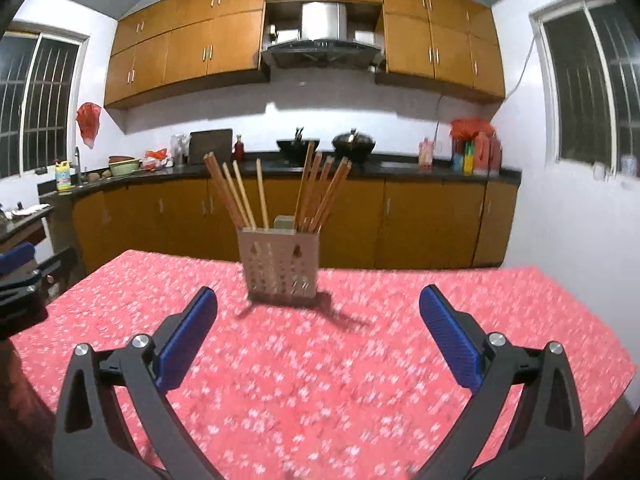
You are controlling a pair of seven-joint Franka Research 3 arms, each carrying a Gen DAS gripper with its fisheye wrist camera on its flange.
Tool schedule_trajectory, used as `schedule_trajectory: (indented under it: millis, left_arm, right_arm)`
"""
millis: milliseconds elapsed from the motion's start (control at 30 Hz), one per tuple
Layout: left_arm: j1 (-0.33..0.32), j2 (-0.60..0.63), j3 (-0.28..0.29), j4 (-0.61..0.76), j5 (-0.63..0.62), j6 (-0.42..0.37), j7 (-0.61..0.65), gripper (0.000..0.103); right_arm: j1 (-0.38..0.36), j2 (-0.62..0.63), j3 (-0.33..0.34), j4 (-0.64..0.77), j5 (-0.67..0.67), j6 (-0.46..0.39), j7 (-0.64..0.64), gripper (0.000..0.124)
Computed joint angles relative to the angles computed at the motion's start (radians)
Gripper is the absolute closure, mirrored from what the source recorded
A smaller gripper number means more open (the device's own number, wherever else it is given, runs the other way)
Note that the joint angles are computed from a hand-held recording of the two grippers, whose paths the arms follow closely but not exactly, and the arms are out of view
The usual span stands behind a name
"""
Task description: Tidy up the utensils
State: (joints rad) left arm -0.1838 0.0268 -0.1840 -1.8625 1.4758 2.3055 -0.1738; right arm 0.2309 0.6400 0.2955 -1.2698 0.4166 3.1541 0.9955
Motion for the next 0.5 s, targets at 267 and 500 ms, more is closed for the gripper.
schedule_trajectory:
  millis: [267, 500]
  left_arm:
    - [-0.010, 0.017, -0.001, -0.021, -0.021, 0.024, 0.002, 0.002]
    - [-0.015, 0.020, 0.002, -0.034, -0.038, 0.040, -0.011, 0.002]
  right_arm:
    - [-0.020, -0.020, 0.009, -0.051, 0.045, -0.066, -0.005, 0.025]
    - [0.002, -0.032, -0.010, -0.090, 0.040, -0.035, -0.020, 0.025]
